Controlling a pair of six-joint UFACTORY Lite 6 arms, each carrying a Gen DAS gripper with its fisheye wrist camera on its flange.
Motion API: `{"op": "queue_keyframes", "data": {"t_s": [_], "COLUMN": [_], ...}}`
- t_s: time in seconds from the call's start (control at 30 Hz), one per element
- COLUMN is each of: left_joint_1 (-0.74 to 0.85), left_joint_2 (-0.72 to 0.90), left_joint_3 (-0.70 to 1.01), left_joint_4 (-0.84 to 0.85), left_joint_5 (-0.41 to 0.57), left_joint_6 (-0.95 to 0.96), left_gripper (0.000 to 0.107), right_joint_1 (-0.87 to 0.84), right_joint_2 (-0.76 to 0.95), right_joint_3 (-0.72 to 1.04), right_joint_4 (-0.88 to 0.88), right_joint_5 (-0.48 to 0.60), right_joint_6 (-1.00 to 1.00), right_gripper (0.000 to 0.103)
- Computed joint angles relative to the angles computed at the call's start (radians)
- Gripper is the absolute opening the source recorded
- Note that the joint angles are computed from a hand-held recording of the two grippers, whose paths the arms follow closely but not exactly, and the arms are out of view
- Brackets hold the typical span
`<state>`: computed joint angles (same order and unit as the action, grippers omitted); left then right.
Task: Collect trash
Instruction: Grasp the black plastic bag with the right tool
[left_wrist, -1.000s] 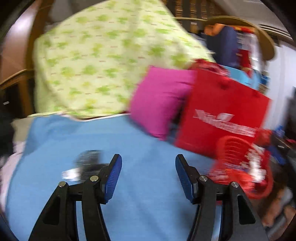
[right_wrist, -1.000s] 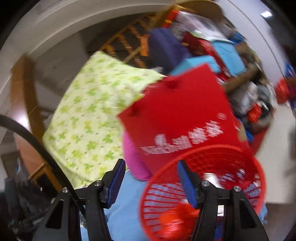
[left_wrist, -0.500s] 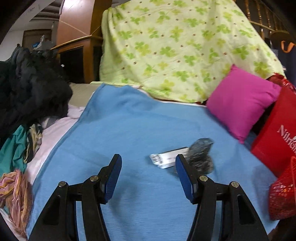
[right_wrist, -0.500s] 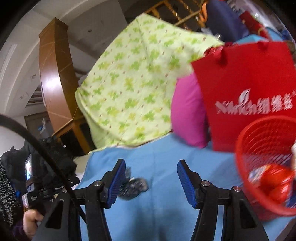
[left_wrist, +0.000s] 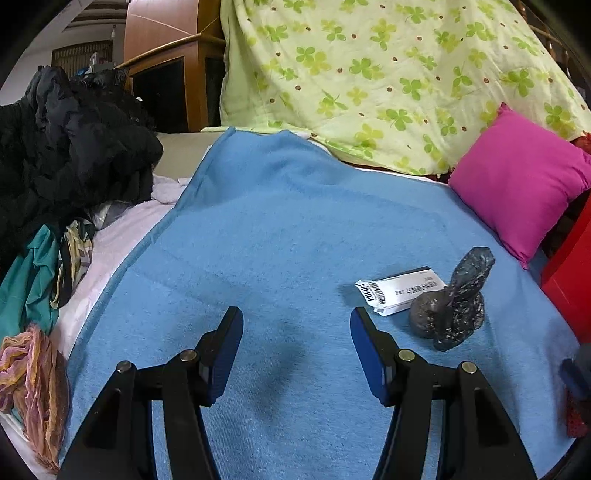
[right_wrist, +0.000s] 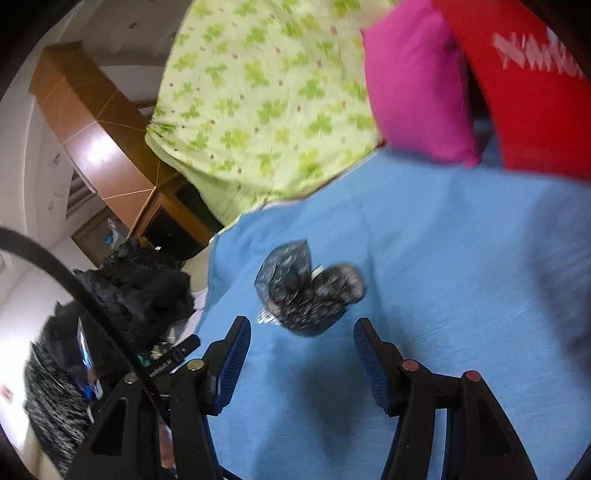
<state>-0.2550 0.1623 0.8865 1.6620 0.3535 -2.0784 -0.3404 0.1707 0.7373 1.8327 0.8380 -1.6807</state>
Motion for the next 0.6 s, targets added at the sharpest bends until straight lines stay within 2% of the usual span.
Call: {"op": "queue_keyframes", "data": {"t_s": [0.2, 0.37, 0.5, 0.6], "left_joint_1": [0.021, 0.033, 0.042, 0.055], "left_joint_2": [0.057, 0.091, 0.116, 0.140], "left_joint_3": [0.053, 0.084, 0.106, 0.120], "left_joint_4": [-0.027, -0.037, -0.037, -0.032], "left_joint_5": [-0.027, -0.039, -0.040, -0.044], "left_joint_6": [0.047, 0.085, 0.100, 0.105], "left_gripper": [0.061, 0.061, 0.061, 0.061], "right_joint_1": [0.101, 0.171, 0.228, 0.271], "right_joint_2": [0.262, 0.461, 0.602, 0.695], "right_joint_3": [0.219, 0.461, 0.660, 0.806], "right_joint_4": [0.066, 0.059, -0.017, -0.158], "right_joint_5": [0.002, -0.072, -0.190, -0.291], "right_joint_6": [0.123, 0.293, 0.490, 0.686], "right_gripper": [0.062, 0.063, 0.068, 0.069]}}
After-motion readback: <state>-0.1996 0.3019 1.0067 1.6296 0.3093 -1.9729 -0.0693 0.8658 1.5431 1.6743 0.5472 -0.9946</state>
